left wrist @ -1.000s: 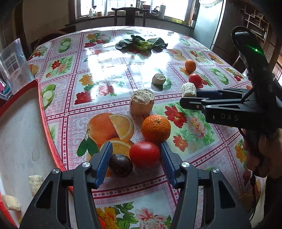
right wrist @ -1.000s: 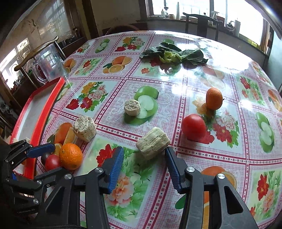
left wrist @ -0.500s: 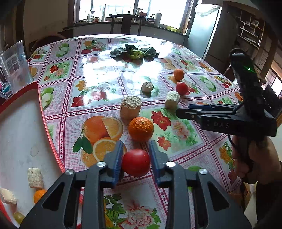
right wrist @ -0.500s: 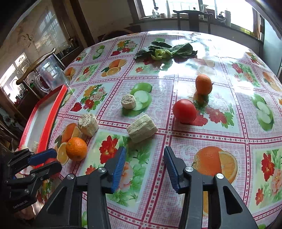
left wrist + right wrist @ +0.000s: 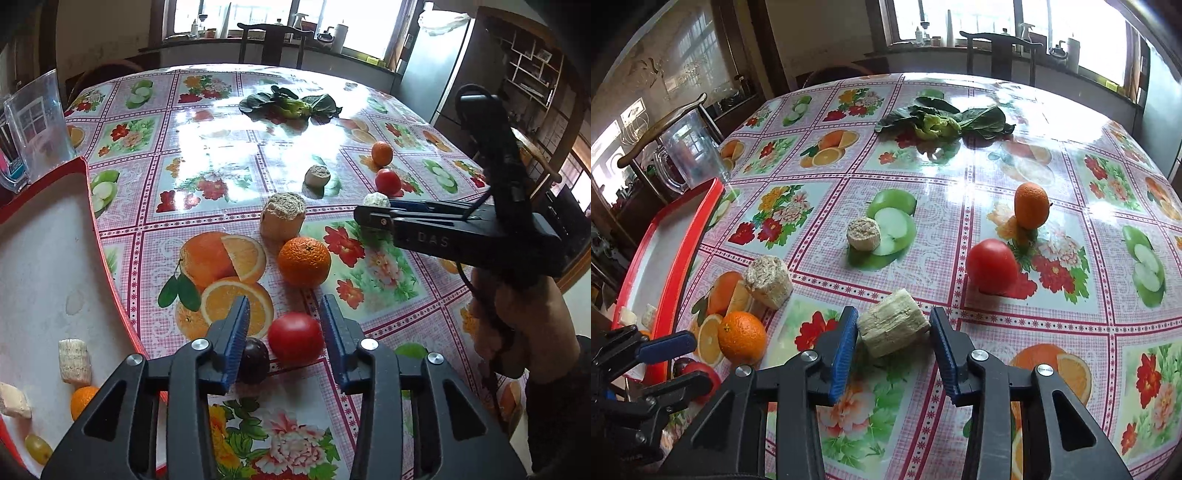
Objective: Organize fruits
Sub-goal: 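Grasp the red tomato with the left gripper while the right grasps a pale block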
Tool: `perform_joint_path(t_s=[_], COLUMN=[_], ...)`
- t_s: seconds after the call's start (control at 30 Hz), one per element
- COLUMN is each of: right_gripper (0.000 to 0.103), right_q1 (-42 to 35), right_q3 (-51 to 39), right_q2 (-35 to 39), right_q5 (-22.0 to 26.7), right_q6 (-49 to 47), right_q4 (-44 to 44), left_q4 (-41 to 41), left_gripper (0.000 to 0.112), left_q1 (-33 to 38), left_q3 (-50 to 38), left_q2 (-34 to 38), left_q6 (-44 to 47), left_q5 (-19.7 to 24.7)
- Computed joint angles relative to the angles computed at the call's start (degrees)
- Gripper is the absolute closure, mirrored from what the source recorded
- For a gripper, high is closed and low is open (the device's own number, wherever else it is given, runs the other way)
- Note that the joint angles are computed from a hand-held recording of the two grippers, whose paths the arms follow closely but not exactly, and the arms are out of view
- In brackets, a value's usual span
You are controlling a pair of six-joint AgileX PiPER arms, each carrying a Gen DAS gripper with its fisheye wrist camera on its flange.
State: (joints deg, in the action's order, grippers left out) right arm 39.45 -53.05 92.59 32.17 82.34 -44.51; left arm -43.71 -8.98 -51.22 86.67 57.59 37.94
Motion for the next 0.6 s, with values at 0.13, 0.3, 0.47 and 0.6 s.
perform_joint_path(t_s=[0.13, 0.3, 0.47, 0.6], right_gripper=[0.062, 0.062, 0.062, 0.062], right_q1=[2.94, 7.37, 12.29, 16.2], right_q3=[3.65, 5.34, 4.71, 3.94], right_q2=[-3.9, -7.43, -10.14, -12.07], right_q5=[-0.99, 0.61, 4.87, 8.68], right_q6=[5.62, 11.45, 14.84, 17.15], right_q4=[-2.32, -5.12, -7.34, -8.72], left_q4=[0.39, 0.01, -0.15, -3.71], left_gripper=[0.063, 0.082, 0.085, 0.086], left_q1=[-0.78, -2.87, -2.58, 0.75], left_q3=[-0.78, 1.06, 2.4, 3.83], left_q2=[2.21, 0.75, -1.26, -4.54], left_q6=[-0.18, 2.51, 2.95, 6.04], left_q5=[-0.48, -1.98, -1.5, 1.21])
